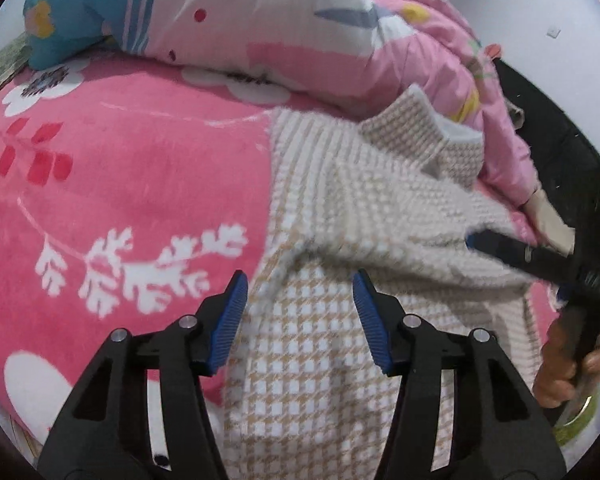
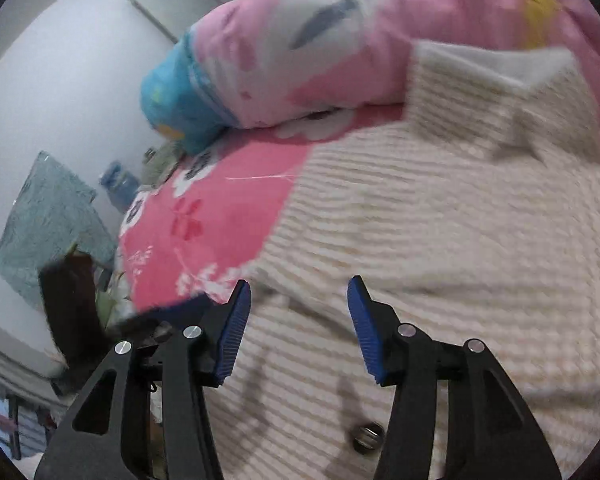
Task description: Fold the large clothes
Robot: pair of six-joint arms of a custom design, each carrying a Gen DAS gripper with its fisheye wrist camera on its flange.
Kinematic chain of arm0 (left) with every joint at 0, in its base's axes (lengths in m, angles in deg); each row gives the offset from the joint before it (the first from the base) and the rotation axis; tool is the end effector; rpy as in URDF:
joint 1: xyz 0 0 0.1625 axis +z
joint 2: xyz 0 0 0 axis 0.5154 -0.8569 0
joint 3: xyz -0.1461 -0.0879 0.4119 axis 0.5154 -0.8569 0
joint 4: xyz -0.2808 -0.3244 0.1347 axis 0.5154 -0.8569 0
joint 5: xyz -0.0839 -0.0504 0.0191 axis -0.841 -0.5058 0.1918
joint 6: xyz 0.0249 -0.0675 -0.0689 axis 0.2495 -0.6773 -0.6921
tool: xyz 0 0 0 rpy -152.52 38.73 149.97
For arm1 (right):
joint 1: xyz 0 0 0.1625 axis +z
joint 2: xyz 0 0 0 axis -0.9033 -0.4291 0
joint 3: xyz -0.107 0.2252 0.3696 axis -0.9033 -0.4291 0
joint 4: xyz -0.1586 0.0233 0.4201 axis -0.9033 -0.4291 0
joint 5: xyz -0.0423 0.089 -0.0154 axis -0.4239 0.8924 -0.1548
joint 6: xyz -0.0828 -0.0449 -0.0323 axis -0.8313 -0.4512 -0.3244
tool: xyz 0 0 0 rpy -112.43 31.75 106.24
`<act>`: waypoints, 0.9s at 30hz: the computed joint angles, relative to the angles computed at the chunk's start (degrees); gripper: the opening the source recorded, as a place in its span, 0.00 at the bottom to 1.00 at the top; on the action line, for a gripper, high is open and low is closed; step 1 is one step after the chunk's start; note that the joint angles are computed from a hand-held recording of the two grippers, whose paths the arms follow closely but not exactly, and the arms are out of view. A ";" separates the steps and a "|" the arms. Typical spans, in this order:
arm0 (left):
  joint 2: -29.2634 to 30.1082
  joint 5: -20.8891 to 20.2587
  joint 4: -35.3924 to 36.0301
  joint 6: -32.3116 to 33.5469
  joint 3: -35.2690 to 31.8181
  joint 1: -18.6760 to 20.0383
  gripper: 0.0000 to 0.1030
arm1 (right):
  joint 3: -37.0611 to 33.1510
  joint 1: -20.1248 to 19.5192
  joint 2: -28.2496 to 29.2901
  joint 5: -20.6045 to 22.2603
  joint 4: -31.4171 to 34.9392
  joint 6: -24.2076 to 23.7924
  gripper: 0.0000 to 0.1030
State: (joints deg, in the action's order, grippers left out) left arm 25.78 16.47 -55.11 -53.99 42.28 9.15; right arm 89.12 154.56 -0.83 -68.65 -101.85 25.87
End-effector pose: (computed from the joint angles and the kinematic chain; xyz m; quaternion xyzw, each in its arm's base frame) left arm -0.3985 -0.6256 0.0807 -0.1310 0.8487 -0.4324 0.2747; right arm 0.1367 -0.7741 0.3681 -0.3401 0.9393 -0.0446 0.0041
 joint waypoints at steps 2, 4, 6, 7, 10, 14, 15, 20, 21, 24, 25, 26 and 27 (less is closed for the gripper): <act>0.76 -0.63 -4.60 5.36 -1.48 0.68 0.50 | -1.20 -1.78 -1.35 -0.54 -1.94 0.00 0.57; 1.94 -3.90 -11.49 11.98 -3.40 2.14 0.50 | -2.71 -3.30 -2.26 -1.91 -4.95 -0.31 0.64; 3.39 -8.05 -14.64 15.82 -6.63 4.33 0.50 | -5.21 -4.71 -2.24 -2.77 -6.14 0.18 0.66; 4.14 -9.18 -14.07 16.14 -8.28 5.07 0.50 | -7.13 -5.52 -1.77 -3.07 -6.21 0.74 0.66; 6.77 -11.77 -9.45 16.41 -14.08 7.54 0.50 | -11.63 -7.34 -0.03 -3.59 -6.27 2.11 0.66; 9.41 -14.26 -1.08 13.36 -20.10 10.22 0.37 | -16.56 -9.58 2.86 -3.80 -5.32 3.18 0.66; 10.04 -14.58 -0.10 12.90 -21.33 10.71 0.36 | -16.96 -9.91 3.21 -3.56 -5.30 3.14 0.66; 12.70 -12.62 4.98 14.03 -26.46 10.83 0.13 | -16.55 -10.84 3.55 -2.93 -6.03 3.28 0.66; 13.27 -11.26 6.59 14.47 -27.88 10.48 0.12 | -16.34 -10.88 3.54 -3.08 -6.21 3.48 0.66; 14.36 -5.07 3.18 21.19 -29.99 7.96 0.11 | -15.62 -10.53 3.25 -3.20 -7.22 3.78 0.66; 14.47 -3.35 0.91 23.93 -30.25 7.19 0.11 | -15.33 -10.42 3.04 -3.19 -7.76 3.54 0.66; 14.54 -2.19 -1.70 26.69 -30.34 6.56 0.11 | -14.96 -10.33 2.74 -3.25 -8.63 3.13 0.66; 14.73 -1.00 -4.30 29.43 -30.71 5.96 0.11 | -14.59 -10.24 2.45 -3.32 -9.52 2.75 0.66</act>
